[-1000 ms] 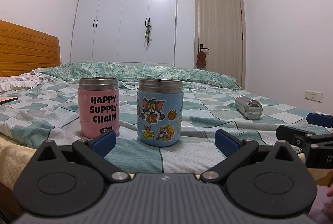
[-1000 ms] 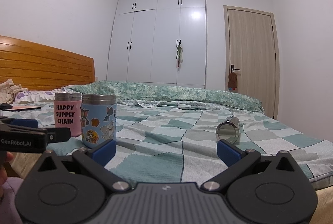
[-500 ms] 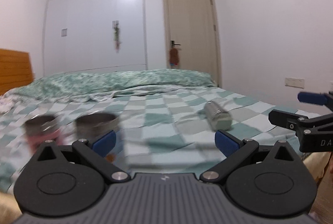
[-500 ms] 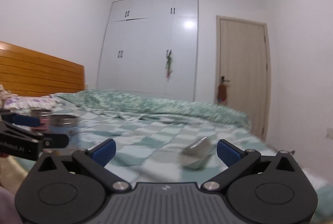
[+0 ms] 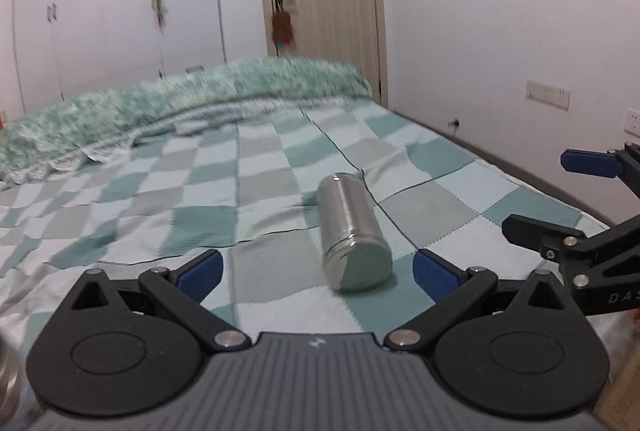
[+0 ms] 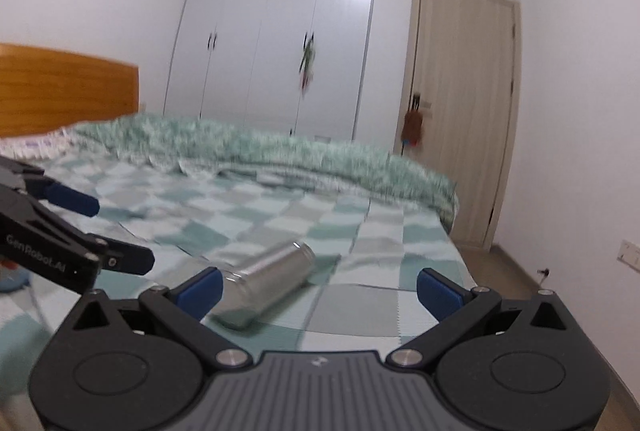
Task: Flip cup upright
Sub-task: 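Move the right tool toward the lying silver bottle and open its fingers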
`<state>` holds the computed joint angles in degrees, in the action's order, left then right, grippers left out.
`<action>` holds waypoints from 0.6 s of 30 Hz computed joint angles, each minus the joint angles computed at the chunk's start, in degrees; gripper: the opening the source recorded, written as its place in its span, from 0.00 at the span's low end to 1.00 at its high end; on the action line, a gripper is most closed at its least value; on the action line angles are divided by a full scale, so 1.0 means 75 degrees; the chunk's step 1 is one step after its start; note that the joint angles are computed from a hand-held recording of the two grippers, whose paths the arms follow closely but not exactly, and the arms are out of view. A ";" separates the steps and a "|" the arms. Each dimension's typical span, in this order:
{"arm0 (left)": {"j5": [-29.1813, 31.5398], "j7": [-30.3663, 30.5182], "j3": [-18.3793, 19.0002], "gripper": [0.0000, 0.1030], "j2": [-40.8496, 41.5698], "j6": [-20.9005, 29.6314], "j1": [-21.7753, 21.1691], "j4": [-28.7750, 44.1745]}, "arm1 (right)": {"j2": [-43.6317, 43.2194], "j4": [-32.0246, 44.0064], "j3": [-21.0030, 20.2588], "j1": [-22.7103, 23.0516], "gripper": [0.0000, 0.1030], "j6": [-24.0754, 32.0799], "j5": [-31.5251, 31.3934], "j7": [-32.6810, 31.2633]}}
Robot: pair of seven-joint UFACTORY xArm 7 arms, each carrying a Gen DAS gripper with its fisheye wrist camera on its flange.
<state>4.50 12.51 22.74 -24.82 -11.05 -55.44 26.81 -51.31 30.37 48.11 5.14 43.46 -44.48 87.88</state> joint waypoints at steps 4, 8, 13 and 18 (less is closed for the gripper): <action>-0.0376 -0.0013 -0.0235 1.00 0.1383 0.0726 -0.0194 0.1324 | 0.0485 -0.0280 -0.1098 -0.0228 1.00 -0.0919 -0.0267 -0.0525; -0.0273 -0.0505 -0.1295 1.00 0.2759 0.1980 0.0670 0.2811 | 0.1219 -0.0162 -0.1749 -0.0792 1.00 -0.1440 -0.0589 -0.1078; -0.1015 -0.0497 -0.1662 1.00 0.4058 0.3059 0.0987 0.4376 | 0.1517 -0.0473 -0.1984 -0.1805 1.00 -0.2783 -0.1586 -0.0113; -0.1569 -0.0403 -0.2294 0.62 0.4831 0.4518 0.1693 0.5537 | 0.2053 -0.0487 -0.1924 -0.2326 1.00 -0.3441 -0.2027 0.0120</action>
